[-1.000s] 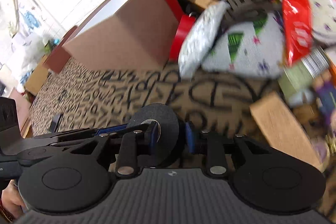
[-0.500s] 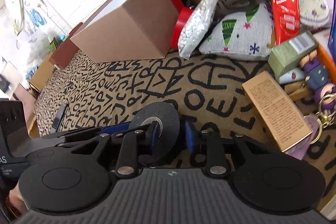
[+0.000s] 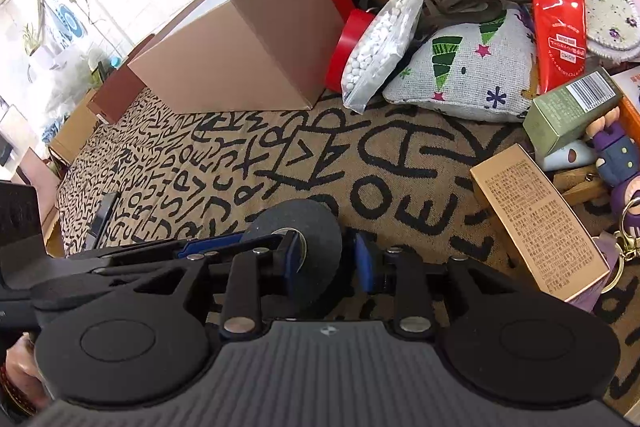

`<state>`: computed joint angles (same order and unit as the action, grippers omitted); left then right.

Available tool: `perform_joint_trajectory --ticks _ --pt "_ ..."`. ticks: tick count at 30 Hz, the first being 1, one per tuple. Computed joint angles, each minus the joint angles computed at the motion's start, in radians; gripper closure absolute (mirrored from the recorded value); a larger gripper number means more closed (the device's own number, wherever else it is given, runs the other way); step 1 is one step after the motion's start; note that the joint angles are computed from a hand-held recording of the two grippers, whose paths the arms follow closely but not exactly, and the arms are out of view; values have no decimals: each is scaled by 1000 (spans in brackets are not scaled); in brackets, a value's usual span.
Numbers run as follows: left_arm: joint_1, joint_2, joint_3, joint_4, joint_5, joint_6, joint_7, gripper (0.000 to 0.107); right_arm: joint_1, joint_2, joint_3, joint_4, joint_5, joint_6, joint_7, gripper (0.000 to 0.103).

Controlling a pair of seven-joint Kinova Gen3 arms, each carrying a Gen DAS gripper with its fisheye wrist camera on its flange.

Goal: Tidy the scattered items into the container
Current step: 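Lift the black tape roll with the left gripper and carry it over the box, then open the left gripper to drop the black tape roll into the box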

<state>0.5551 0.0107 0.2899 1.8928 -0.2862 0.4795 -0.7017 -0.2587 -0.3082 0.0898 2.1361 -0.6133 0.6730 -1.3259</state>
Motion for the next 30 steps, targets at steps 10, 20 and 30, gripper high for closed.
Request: perform_joint_trajectory --ticks 10,20,30 --pt "19 -46 37 -14 -70 77 145 67 7 -79 -71 -22 124 29 -113 70" --pt "-175 -112 181 -140 -184 153 150 69 -82 -31 -34 -238 175 37 -19 70" --pt "-437 96 215 -520 83 260 -240 76 -207 301 137 -701 186 168 -12 70"
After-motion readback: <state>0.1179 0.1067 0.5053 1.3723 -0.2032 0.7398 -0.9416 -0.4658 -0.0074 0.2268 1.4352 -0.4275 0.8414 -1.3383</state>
